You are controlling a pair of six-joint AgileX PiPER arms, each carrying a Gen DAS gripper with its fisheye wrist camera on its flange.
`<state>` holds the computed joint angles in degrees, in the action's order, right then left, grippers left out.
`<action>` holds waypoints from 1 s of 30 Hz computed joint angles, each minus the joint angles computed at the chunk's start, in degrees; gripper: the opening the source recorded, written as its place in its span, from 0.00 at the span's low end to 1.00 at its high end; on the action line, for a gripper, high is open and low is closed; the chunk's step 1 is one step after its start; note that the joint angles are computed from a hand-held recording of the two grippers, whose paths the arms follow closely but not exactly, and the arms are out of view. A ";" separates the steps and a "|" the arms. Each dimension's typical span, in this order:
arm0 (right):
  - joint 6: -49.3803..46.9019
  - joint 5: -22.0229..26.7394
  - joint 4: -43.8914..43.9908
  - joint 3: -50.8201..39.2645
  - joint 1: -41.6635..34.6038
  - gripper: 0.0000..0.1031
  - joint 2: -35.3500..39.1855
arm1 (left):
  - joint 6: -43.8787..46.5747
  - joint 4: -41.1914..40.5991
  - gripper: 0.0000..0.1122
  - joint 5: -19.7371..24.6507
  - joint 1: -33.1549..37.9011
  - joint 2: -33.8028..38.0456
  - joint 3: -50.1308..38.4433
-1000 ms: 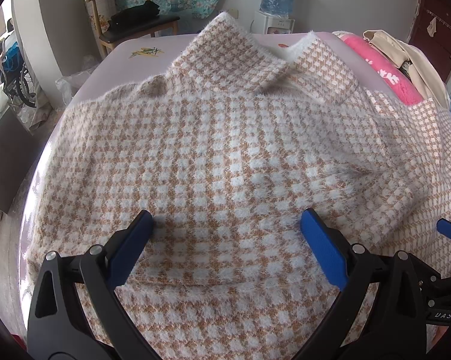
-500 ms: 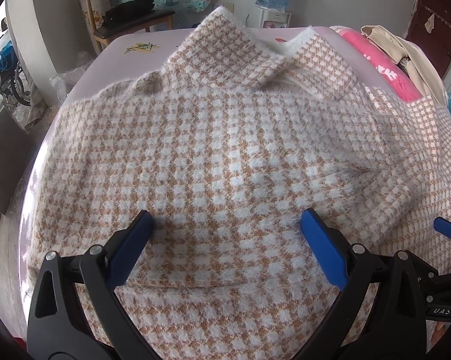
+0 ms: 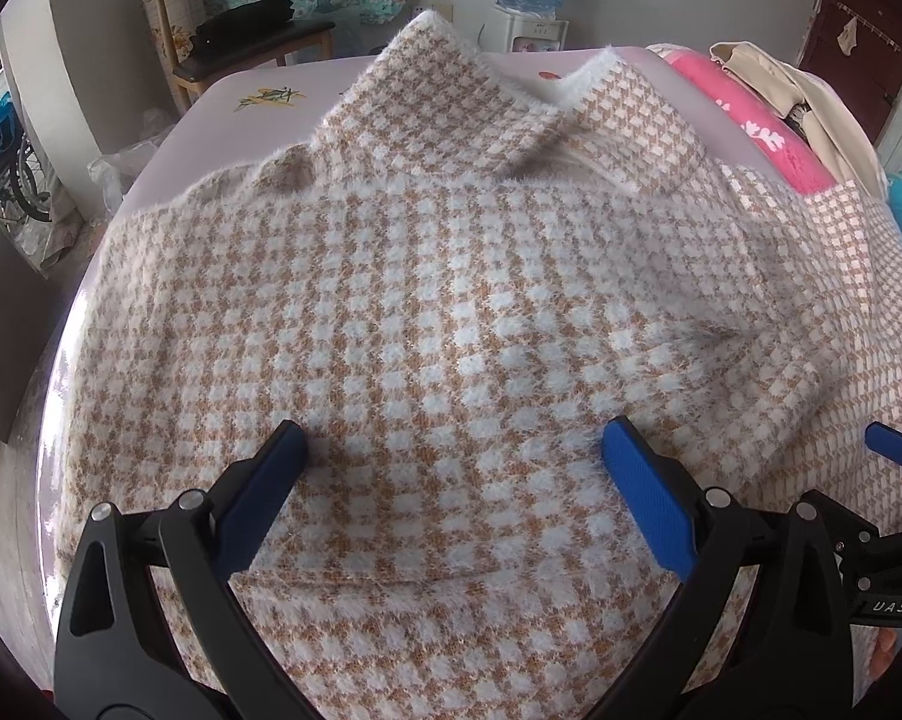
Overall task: Fold large clothes
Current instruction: 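Move the open right gripper toward the coat sleeve on the pink bedspread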
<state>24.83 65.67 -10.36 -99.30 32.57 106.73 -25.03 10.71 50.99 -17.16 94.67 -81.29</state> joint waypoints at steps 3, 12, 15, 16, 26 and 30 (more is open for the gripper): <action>-0.40 0.57 0.34 -0.60 -0.12 0.94 0.36 | 0.04 -0.03 0.86 -0.08 0.00 -0.04 0.06; -1.07 0.90 0.42 -1.20 -0.03 0.94 0.75 | 0.08 -0.05 0.86 0.02 0.02 0.08 -0.15; -0.96 1.04 0.39 -1.32 -0.07 0.94 0.83 | 0.08 -0.04 0.86 0.01 0.00 0.09 -0.16; -0.88 1.04 0.35 -1.24 0.02 0.94 0.75 | 0.08 -0.04 0.86 0.01 0.00 0.09 -0.16; -0.69 0.40 0.16 -0.45 0.11 0.94 0.28 | 0.17 -0.09 0.86 0.12 0.00 0.14 -0.27; -0.71 0.31 0.12 -0.36 0.13 0.94 0.21 | 0.30 -0.20 0.86 0.20 0.06 0.18 -0.36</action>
